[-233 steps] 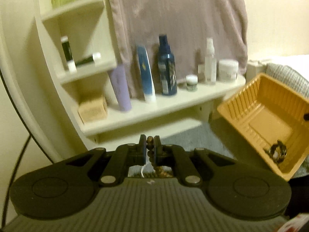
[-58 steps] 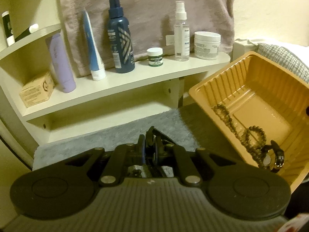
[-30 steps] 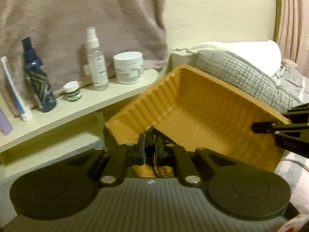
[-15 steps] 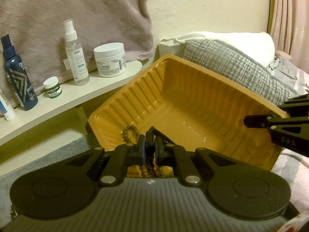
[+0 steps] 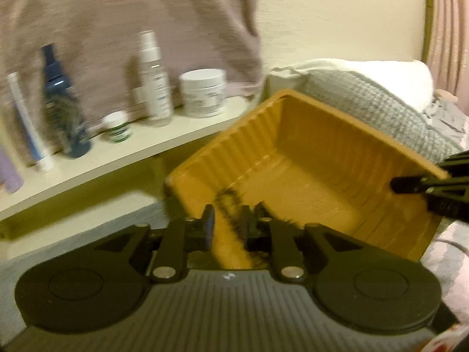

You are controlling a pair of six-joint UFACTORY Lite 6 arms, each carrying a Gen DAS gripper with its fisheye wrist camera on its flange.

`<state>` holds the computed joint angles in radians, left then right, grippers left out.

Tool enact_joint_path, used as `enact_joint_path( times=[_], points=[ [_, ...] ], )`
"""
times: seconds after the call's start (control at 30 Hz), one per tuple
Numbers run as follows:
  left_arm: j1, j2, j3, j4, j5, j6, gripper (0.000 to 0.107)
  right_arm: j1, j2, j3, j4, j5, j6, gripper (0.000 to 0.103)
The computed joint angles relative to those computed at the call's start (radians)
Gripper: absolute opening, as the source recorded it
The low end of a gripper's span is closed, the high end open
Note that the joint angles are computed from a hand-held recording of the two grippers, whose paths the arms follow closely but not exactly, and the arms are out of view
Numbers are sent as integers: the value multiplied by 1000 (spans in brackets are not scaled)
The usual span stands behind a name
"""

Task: Organize jewelry
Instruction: 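Carry the black band item into the orange tray and open the left gripper, then return the left gripper to the pile and grasp the white pearl strand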

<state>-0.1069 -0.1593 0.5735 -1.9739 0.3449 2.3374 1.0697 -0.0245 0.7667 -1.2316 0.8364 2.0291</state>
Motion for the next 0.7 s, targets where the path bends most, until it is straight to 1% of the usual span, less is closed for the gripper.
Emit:
enact_joint_path(
  times=[0.13, 0.3, 0.4, 0.47, 0.53, 0.7],
  points=[
    [138, -61, -72, 28, 26, 16, 21, -1, 0, 1, 1, 1, -4, 4],
    [342, -85, -124, 68, 73, 54, 25, 1, 4, 0, -1, 2, 2, 4],
    [458, -76, -139, 92, 102, 86, 25, -1, 4, -1, 0, 1, 1, 4],
    [535, -56, -143, 99, 127, 117, 29, -2, 4, -1, 0, 1, -1, 4],
    [592, -37, -146, 94, 139, 158, 29, -4, 4, -2, 0, -1, -1, 4],
    [706, 15, -149, 62, 180, 265, 38, -6, 2, -5, -1, -2, 2, 4]
  ],
)
